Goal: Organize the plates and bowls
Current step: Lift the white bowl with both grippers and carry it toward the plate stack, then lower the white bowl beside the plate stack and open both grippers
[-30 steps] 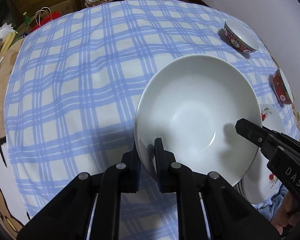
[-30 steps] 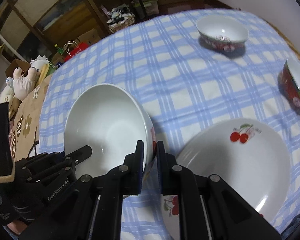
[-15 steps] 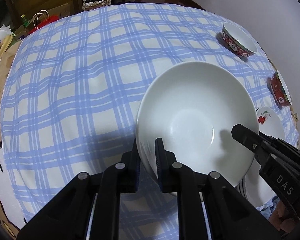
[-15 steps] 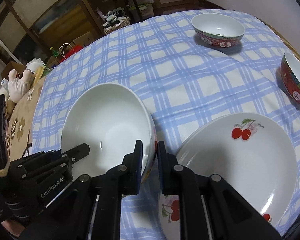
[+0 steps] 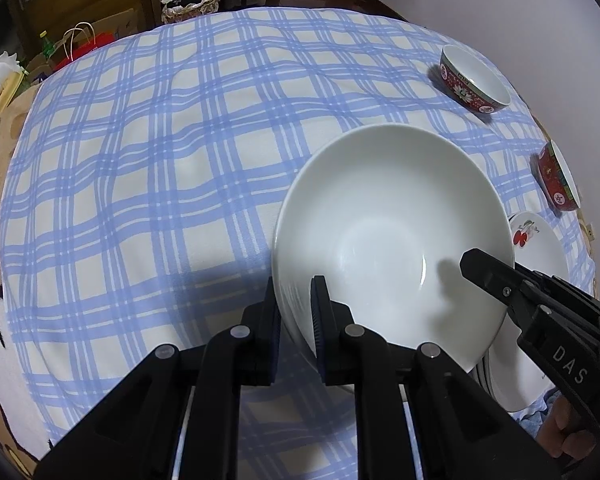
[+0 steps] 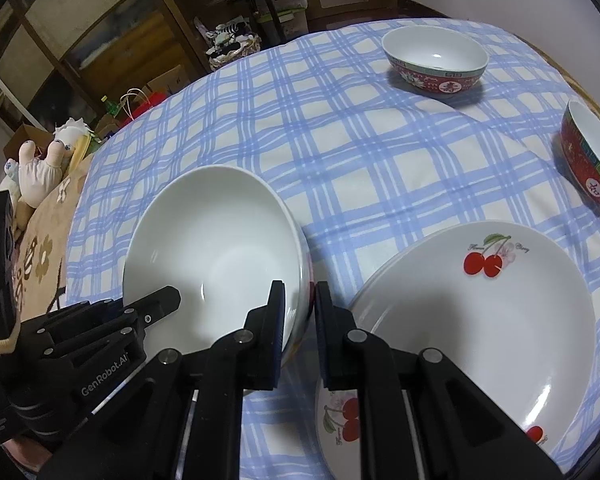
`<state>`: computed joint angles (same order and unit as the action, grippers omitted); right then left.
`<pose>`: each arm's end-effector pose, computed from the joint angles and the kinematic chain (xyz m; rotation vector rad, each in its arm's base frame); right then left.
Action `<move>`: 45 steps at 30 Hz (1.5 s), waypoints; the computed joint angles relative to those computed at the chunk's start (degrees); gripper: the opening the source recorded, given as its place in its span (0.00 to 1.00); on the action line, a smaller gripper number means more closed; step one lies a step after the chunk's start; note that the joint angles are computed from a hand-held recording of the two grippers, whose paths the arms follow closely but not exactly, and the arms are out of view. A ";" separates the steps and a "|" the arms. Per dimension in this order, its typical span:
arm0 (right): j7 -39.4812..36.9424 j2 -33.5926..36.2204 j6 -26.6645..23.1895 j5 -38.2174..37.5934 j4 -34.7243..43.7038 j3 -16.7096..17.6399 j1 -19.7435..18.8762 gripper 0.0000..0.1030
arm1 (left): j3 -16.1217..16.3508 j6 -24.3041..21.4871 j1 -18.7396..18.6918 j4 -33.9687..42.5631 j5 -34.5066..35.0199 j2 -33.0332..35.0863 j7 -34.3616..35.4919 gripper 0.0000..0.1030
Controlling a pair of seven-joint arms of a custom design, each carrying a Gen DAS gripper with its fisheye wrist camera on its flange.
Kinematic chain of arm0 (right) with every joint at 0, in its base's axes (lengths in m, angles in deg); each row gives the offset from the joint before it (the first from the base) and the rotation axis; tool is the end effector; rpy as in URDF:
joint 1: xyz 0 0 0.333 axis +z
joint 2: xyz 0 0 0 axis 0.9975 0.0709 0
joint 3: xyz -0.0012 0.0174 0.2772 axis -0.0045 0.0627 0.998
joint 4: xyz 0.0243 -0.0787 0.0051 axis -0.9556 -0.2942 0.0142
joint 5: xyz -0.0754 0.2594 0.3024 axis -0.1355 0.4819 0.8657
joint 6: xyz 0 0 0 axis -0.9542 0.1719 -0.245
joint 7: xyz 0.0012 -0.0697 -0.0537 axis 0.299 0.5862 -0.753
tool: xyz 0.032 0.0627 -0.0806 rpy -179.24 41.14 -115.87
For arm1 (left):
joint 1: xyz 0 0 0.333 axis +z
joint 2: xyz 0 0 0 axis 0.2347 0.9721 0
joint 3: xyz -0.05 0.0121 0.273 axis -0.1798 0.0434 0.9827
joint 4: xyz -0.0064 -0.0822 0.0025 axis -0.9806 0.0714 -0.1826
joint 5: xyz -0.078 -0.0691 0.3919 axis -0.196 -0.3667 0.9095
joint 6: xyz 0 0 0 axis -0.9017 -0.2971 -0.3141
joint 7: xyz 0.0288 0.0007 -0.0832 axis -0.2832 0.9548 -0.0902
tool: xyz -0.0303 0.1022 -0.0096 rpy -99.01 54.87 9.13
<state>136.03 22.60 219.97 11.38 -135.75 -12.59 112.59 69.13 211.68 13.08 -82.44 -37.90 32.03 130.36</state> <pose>0.5791 0.3087 0.3288 -1.4515 2.2462 -0.2676 0.6434 -0.1286 0.3086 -1.6543 2.5411 -0.5697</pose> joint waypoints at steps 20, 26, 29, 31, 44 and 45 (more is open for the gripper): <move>1.31 -0.52 -1.83 -4.16 0.46 -0.88 0.81 0.15 | -0.31 4.11 -0.06 -3.38 0.98 -3.03 3.76 0.17; 3.59 -2.04 -4.50 -10.18 1.00 -1.34 2.07 0.15 | -1.03 5.17 0.59 -4.73 -2.70 -5.59 6.49 0.24; 6.07 -4.42 -4.43 -12.63 -0.60 -1.13 1.93 0.15 | -0.79 6.53 -0.09 -5.47 -2.79 -6.56 7.59 0.24; 7.45 -5.88 -4.80 -14.69 -1.41 -0.92 1.57 0.16 | -0.68 6.26 -0.36 -5.30 -3.00 -6.97 7.66 0.24; 5.81 -13.26 -14.72 -18.43 -2.36 2.39 -2.70 0.52 | -0.15 6.43 -2.80 -2.74 -1.69 -9.36 4.55 0.49; 6.22 -14.54 -15.21 -18.72 -3.08 2.50 -3.12 0.53 | -0.36 5.93 -2.81 -2.24 -2.07 -9.46 4.87 0.51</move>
<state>142.24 8.07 204.76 -7.33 -138.83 -10.09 109.47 68.77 217.61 10.27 -84.68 -39.97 22.57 135.23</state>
